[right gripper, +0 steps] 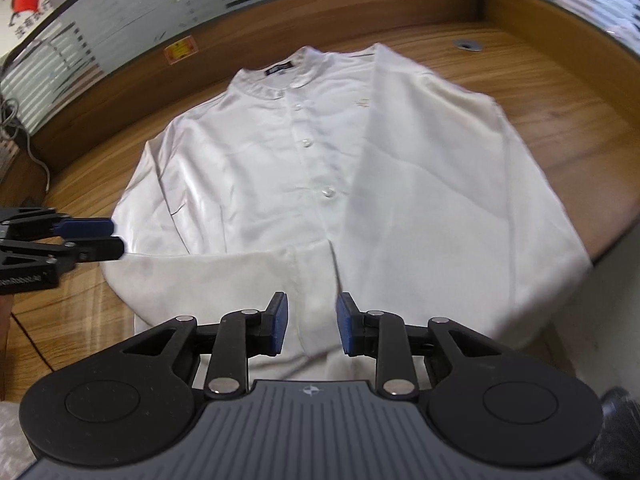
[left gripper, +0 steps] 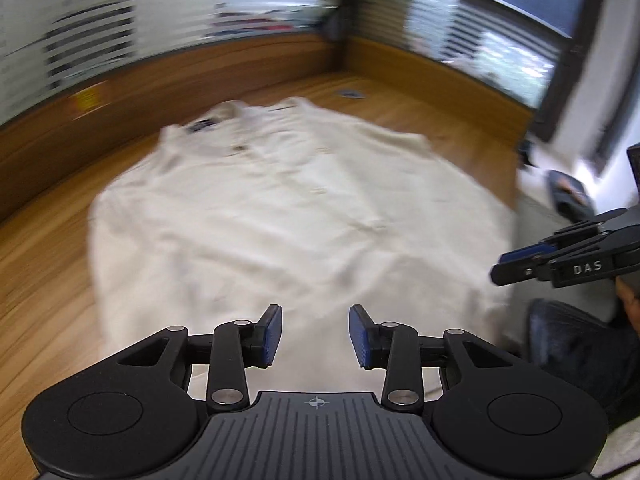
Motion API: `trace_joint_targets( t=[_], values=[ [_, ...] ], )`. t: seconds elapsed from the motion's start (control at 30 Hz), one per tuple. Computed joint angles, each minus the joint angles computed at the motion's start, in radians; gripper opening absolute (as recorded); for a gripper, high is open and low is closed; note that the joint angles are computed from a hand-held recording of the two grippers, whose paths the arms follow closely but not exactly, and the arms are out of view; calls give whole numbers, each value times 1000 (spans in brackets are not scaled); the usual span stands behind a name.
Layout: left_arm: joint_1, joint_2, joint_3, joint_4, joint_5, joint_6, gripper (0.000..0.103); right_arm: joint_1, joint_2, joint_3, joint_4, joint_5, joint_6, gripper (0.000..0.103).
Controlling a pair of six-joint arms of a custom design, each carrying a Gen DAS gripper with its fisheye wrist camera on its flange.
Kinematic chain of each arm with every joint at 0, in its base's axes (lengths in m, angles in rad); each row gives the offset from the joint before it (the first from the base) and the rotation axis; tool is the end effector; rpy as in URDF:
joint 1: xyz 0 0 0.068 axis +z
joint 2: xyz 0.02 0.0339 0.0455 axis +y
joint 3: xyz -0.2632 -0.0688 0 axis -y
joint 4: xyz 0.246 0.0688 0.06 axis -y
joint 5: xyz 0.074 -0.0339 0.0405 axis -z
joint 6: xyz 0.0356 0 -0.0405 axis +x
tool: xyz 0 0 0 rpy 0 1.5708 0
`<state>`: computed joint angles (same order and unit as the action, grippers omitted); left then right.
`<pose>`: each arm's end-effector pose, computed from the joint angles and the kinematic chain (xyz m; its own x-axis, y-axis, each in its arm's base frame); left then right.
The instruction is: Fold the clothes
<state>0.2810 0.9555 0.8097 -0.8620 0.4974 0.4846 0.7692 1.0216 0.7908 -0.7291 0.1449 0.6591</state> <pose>0.1742 0.0326 0.2630 -0.7185 0.2187 -0.6602 0.3794 0.9189 -0.1084 0.1462 0.1344 0.2507 -0.8503 0.0202 -0.5259 -0.1367 0.9565 0.2578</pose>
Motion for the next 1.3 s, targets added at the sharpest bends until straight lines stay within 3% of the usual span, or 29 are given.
trace_joint_targets(
  t=[0.2, 0.5, 0.53, 0.57, 0.6, 0.83, 1.03, 1.17, 1.3],
  values=[
    [121, 19, 25, 8, -55, 11, 41, -134, 203, 20, 156, -133, -194, 39],
    [233, -17, 48, -21, -124, -53, 45, -220, 420, 98, 220, -272, -405, 39],
    [240, -19, 47, -20, -131, -60, 45, -226, 427, 107, 216, -289, -419, 35],
    [247, -20, 46, -15, -136, -66, 45, -232, 434, 116, 211, -306, -434, 14],
    [251, -17, 45, -10, -141, -71, 45, -238, 441, 126, 207, -323, -448, 3],
    [254, 74, 75, 57, -171, -101, 46, -205, 260, 122, 140, -351, -389, 2],
    [235, 232, 118, 182, -196, -108, 46, -10, -54, 49, 61, -259, -245, 2],
    [208, 339, 158, 244, -211, -117, 46, 334, -168, 20, 26, -24, -61, 2],
    [181, 432, 209, 282, -223, -119, 46, 683, -113, 15, -11, 207, 202, 3]
  ],
)
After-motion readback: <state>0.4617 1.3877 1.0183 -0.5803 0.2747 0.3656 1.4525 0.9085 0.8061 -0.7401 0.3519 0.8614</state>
